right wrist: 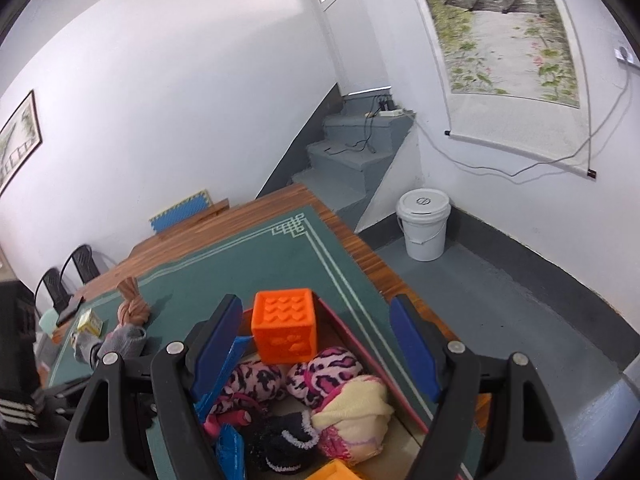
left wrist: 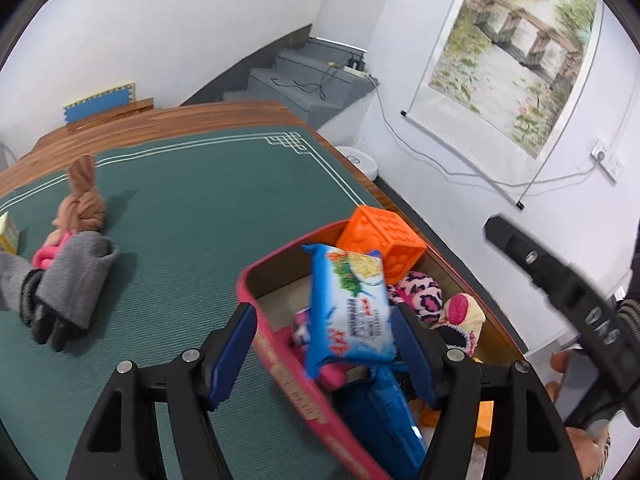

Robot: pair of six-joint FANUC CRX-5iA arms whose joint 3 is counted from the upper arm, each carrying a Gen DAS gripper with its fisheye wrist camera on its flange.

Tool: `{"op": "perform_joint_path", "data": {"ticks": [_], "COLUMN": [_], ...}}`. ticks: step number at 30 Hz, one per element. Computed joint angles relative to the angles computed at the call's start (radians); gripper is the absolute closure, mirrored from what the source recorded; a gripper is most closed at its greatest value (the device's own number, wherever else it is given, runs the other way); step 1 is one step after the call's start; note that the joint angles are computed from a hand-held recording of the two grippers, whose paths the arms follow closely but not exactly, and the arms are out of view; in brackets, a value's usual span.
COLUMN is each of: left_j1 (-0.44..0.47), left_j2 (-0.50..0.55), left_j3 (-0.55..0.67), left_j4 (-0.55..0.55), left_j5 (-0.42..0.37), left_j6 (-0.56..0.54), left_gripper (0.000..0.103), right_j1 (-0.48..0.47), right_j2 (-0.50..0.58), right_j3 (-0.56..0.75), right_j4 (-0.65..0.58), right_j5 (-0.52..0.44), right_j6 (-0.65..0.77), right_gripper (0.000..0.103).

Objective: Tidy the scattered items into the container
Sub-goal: 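Carry the cracker packet and orange cube into the tin box and open both tools, then move both tools back from the tin box to the sock pile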

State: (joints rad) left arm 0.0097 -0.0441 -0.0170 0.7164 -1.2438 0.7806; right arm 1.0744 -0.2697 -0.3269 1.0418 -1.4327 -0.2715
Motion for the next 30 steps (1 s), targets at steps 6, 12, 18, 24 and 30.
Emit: {"op": "perform_joint_path", "data": {"ticks": [6, 12, 18, 24, 30], "left_j1": [0.065, 0.129, 0.173, 0.225, 0.269], "left_j2": [-0.028, -0.028, -0.019, -0.005, 0.012], "left_j3": [-0.019, -0.028, -0.023, -0.017, -0.001], "left_j4": [-0.011, -0.002, -0.001, 0.005, 0.012], "left_j5": [0.016, -0.004, -0.013, -0.014, -0.011], "left_j6": [-0.021, -0.036, -0.05, -0.055, -0.063], "left_gripper": [0.032, 0.032, 0.032, 0.032, 0.032], "right_j1": [-0.02, -0.017, -0.047, -0.042, -0.03], "right_j2": [0.092, 0.187, 0.271, 0.301, 0.295], "right_j3": [0.121, 0.206, 0.292, 0.334, 0.362], "right_j4": [-0.147, -0.204, -0.281, -0.289, -0.225], "right_j5": [0.007, -0.076, -0.063, -0.1, -0.087], "right_j6": [0.298, 0.462, 0.607, 0.638, 0.539], "right_gripper": [0.022, 0.022, 0.022, 0.022, 0.022]}}
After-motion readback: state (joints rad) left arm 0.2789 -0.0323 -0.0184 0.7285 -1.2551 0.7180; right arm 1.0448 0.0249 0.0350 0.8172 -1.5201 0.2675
